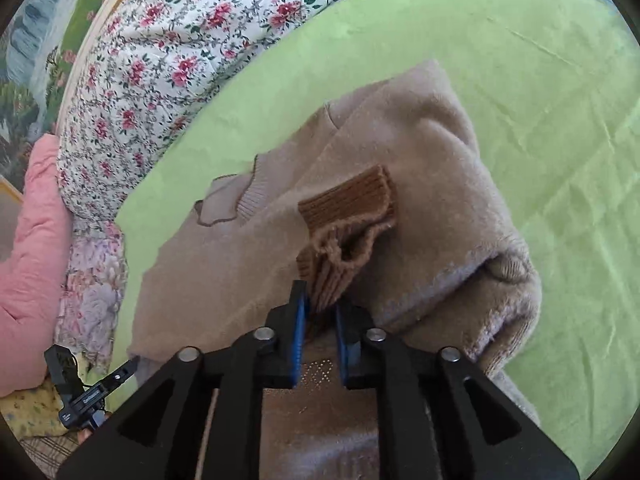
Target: Fold small clothes
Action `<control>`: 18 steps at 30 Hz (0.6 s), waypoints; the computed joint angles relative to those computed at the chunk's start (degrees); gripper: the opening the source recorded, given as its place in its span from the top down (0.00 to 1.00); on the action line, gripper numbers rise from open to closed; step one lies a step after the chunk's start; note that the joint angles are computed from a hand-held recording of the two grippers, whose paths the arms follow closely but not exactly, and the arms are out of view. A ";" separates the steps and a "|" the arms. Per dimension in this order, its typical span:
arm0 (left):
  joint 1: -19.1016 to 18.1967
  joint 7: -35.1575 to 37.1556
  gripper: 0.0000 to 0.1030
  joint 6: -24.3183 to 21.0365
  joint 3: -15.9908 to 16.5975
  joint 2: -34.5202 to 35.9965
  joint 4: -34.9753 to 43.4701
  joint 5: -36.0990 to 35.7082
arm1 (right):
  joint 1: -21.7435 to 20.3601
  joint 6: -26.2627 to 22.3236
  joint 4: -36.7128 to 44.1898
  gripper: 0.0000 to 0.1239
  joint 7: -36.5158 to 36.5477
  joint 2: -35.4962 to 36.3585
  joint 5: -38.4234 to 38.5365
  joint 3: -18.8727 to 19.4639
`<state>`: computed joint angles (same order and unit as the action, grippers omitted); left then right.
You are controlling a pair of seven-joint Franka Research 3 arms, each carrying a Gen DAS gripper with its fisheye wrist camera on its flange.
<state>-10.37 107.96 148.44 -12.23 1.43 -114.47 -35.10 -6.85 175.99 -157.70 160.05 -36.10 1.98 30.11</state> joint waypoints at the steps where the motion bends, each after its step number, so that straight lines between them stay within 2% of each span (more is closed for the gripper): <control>1: 0.61 0.95 0.24 -2.35 0.42 1.52 2.49 -3.02 | 0.03 0.75 0.06 0.71 -0.20 0.07 -0.05 -0.29; 3: 1.55 0.40 0.21 -4.69 0.36 4.82 6.71 -4.48 | -0.74 1.05 0.65 0.62 -0.53 0.13 -0.23 0.07; 5: 1.88 -3.82 0.21 -6.56 -0.08 9.65 12.31 -0.49 | -1.77 0.30 1.36 0.62 -0.71 0.25 -0.51 0.79; 8: 3.39 -6.20 0.21 -12.37 -2.29 17.50 21.60 1.12 | -2.81 -0.66 2.00 0.62 -0.14 0.90 -1.22 1.26; 10: 3.07 -7.26 0.23 -12.89 -3.57 21.29 25.67 4.17 | -3.63 -1.01 2.10 0.62 0.14 0.79 -2.00 1.85; 11: 2.23 -7.74 0.36 -10.18 -3.68 21.66 25.65 6.77 | -3.91 -1.03 2.28 0.63 0.15 0.98 -2.42 1.94; 12: 1.54 -7.27 0.61 -7.02 -4.01 21.75 25.25 9.17 | -4.30 -1.22 2.45 0.65 0.06 1.03 -2.99 2.16; 13: 1.57 -7.06 0.89 -6.49 -4.67 22.33 25.90 10.48 | -4.82 -2.04 2.95 0.76 -0.31 1.20 -3.82 2.41; 14: 1.51 -7.96 0.91 -5.16 -4.97 22.22 25.74 11.40 | -5.05 -3.69 3.75 0.93 -0.66 1.56 -4.58 2.41; 15: 1.79 -7.79 0.91 -1.10 -5.59 20.89 23.71 11.34 | -5.61 -4.11 4.22 0.93 -1.14 1.72 -4.80 2.75; 16: 2.61 -6.67 0.92 3.36 -6.65 19.20 21.24 10.17 | -8.17 -1.32 3.87 0.93 0.87 0.31 -7.41 4.67; 18: 4.04 -5.55 0.92 8.50 -8.22 17.66 18.82 8.01 | -13.29 0.93 3.85 0.93 1.99 -3.48 -9.47 9.26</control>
<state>-6.33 102.41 156.94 -20.46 19.09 -95.65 -27.09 -20.15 176.92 -153.84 162.04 -39.58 -7.49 39.37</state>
